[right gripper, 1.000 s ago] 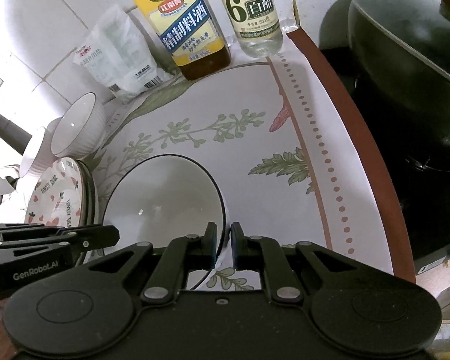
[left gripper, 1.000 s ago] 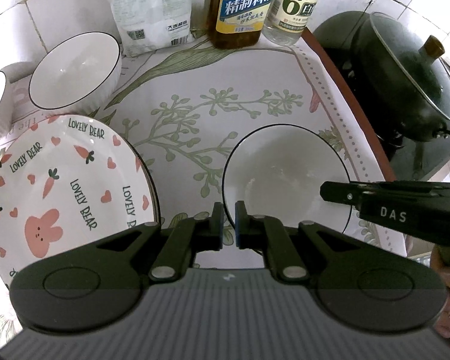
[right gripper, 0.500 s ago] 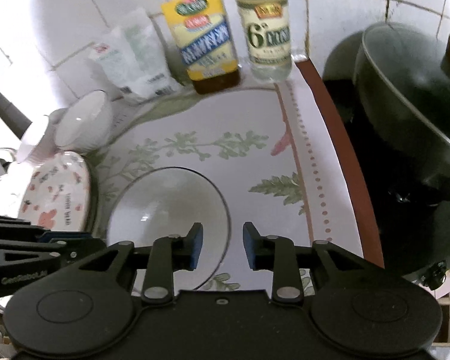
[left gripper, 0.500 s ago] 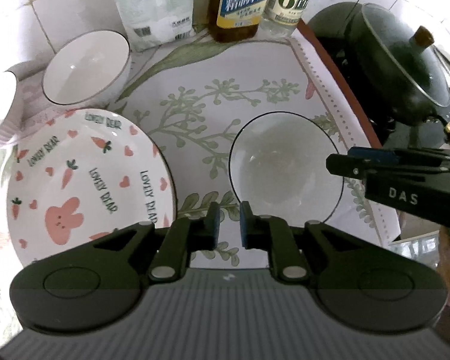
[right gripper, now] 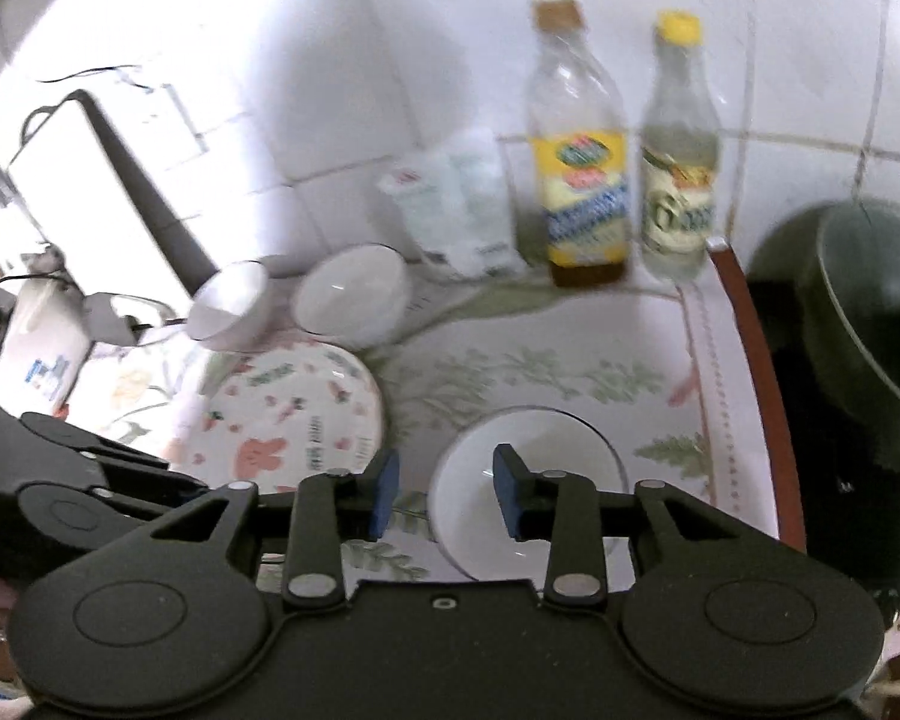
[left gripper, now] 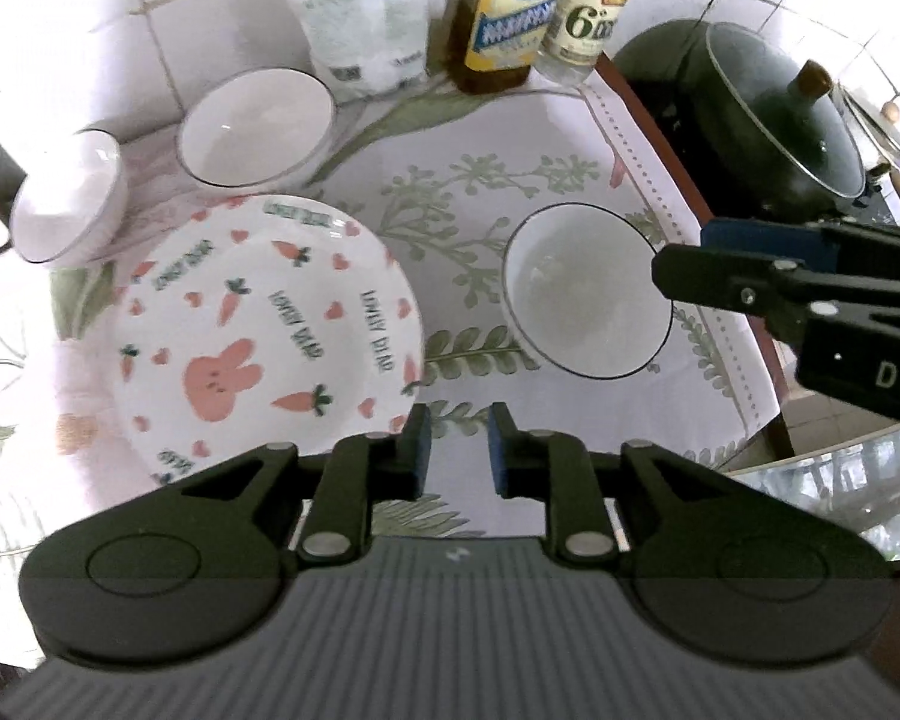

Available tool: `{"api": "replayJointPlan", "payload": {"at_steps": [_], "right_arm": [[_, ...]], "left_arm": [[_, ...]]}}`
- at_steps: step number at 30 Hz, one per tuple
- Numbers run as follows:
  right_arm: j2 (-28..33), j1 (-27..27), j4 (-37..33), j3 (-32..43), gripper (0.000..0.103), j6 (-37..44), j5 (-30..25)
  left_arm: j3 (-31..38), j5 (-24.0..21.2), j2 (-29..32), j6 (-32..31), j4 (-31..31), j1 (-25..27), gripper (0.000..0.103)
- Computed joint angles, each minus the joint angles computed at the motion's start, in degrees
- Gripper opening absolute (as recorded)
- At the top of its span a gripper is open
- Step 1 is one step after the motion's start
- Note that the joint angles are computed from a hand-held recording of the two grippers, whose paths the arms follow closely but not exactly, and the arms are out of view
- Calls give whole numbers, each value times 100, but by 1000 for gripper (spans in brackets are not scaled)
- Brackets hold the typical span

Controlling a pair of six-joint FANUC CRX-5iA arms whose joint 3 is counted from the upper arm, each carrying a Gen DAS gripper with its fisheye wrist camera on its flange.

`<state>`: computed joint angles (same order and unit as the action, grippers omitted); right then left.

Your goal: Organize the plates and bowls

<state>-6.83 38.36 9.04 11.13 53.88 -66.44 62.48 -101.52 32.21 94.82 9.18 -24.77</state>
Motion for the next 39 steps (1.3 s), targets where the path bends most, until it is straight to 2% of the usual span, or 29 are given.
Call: {"api": "replayJointPlan", "payload": {"at_steps": [7,13,15,19,24,28,34,39], "right_arm": [[274,388,393,423,49,-27,-5],[609,586,638,848,62,-25,37],[729,622,718,984,63,-31,61],[945,615,803,1200,70,-113,139],[1207,479,654,1432,70,11,350],[1391,362,543,1520,70,120,577],[1648,191,586,1350,70,-9,1079],[1901,79,671,1191,70,-403,1322]], "left_arm": [[-33,-103,-311,-256,-128,312,30],[426,-317,-214,-482,-210,586,36],[579,-360,-164,-546,-224,673,41],[636,-286,-146,-648,-143,884,46],[812,-116,1,-649,-159,1074,48],[571,371,-35,-542,-26,1235,50],[-197,1490,-150,-332,480,1437,50],[-211,1846,79,-346,373,1320,49]]}}
